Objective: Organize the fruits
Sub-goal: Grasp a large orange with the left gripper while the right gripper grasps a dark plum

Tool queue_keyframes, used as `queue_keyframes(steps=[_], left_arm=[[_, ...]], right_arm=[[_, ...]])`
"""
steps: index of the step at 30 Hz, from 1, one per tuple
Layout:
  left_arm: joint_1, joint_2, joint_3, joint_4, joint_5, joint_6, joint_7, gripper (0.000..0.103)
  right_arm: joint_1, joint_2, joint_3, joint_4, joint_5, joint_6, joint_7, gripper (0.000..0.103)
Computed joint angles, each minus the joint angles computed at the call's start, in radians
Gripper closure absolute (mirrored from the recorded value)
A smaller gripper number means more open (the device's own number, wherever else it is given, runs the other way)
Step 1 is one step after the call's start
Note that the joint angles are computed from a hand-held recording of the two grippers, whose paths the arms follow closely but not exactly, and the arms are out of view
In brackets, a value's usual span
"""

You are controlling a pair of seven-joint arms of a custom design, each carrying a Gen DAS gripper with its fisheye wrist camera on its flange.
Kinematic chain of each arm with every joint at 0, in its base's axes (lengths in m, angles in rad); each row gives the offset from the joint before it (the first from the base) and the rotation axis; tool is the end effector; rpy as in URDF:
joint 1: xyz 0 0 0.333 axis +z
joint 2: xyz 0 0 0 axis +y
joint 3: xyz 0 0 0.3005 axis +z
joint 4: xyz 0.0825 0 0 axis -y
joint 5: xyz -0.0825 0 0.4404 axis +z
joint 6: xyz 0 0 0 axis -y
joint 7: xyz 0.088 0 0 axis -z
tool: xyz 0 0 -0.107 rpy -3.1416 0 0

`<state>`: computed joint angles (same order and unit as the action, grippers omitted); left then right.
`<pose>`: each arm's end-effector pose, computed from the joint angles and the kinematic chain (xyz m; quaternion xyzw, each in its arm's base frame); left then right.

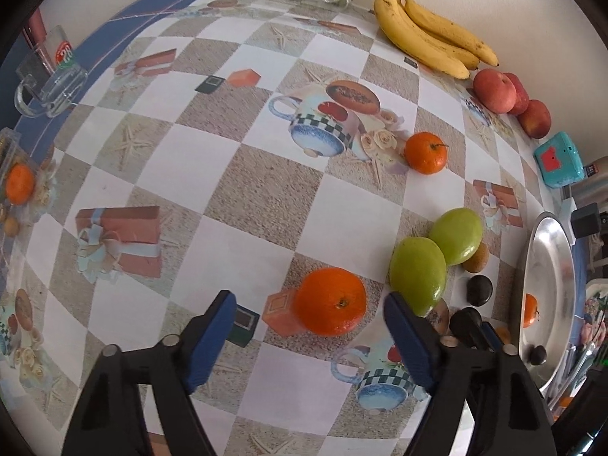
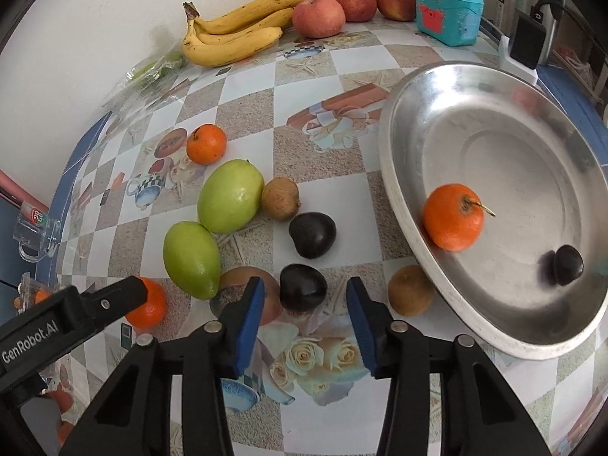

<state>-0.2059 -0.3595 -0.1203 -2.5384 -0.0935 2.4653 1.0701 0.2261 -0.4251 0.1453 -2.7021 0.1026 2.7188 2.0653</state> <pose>0.4694 -0.1567 0.3804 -0.7788 0.6108 -0.1370 0.0398 0.4363 0.1611 0.3568 -0.6152 0.7576 -0.0751 0.2047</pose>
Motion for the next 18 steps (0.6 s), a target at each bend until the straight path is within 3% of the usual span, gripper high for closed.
queue_keyframes(steps=[5, 11, 18], left_arm=[[-0.006, 0.011, 0.007, 0.004, -0.032, -0.007, 0.014, 0.040], [-0.022, 0.019, 0.024, 0.008, -0.099, -0.004, 0.070, 0.061], [-0.005, 0.011, 0.013, 0.010, -0.096, -0.005, 0.051, 0.061]], right_arm=[[0.006, 0.013, -0.005, 0.008, 0.001, 0.010, -0.015, 0.070], [0.005, 0.010, -0.006, 0.004, 0.004, 0.010, -0.018, 0.076], [0.010, 0.003, -0.011, -0.001, 0.019, 0.012, -0.030, 0.077]])
